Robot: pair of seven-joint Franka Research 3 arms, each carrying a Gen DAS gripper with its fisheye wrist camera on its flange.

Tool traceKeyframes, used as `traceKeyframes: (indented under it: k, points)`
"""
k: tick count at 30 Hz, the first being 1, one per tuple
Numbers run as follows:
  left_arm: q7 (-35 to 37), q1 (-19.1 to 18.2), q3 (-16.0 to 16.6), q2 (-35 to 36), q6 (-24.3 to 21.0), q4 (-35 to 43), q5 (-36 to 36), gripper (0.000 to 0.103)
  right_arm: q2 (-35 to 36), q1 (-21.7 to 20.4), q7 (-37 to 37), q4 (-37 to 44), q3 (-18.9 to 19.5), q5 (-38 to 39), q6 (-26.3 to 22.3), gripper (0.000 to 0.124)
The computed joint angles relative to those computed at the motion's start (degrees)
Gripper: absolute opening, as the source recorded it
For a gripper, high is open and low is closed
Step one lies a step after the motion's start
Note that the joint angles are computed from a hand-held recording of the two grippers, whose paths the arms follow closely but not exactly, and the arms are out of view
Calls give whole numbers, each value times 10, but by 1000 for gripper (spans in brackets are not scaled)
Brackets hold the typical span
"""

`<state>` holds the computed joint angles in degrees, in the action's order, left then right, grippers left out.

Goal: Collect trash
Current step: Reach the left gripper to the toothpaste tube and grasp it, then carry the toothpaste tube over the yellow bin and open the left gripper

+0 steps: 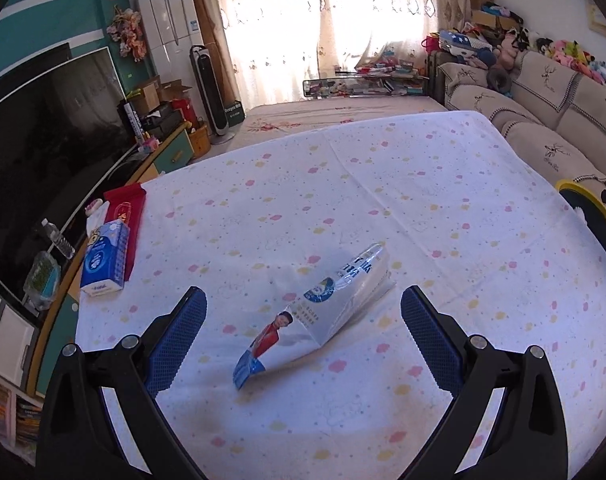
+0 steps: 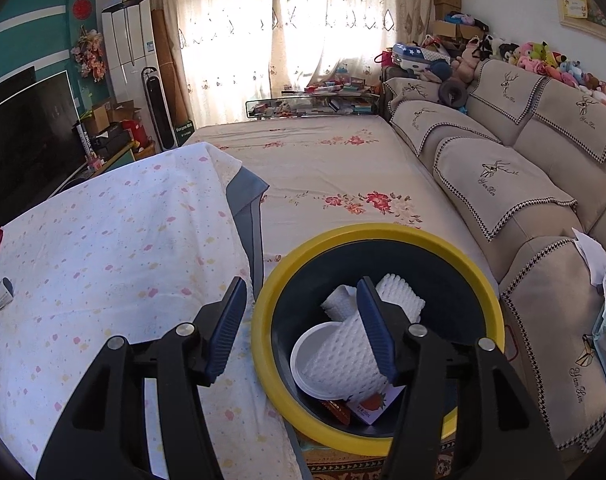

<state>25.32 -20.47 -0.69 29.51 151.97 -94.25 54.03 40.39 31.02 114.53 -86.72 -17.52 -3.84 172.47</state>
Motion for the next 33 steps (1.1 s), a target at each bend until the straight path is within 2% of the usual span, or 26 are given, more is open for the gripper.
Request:
traceKeyframes:
  k: [3,8,11,13,15,18,21,29,33]
  points:
    - [76,29,-22,28,1,29,-57,96,5,-6,-4,7,6,2,-6,55]
    - [144,34,-22,51,-2,45,-104,96,14,-20,-13,23,22,7,-18,55]
    - [159,33,-20,54,8,43,-122,84,18,-28,-19,30,31,10,-22,55]
    - [152,32,-20,48,25,30,-135,75,17,-29,-20,28,33,11,-20,55]
    - [153,30,-19,44,39,21,-144,60,11,-33,-23,19,38,15,-13,55]
    - [142,9,-7,44,30,24,-134,48,-6,-41,-34,-6,52,27,4,55]
    - [124,-5,-1,40,19,22,-122,42,-25,-50,-50,-36,67,45,26,55]
    - [94,-18,-22,25,18,12,-127,38,-82,-58,-94,-129,89,101,90,55]
    - [89,-37,-28,37,12,45,-123,37,-122,-88,-125,-192,128,140,140,55]
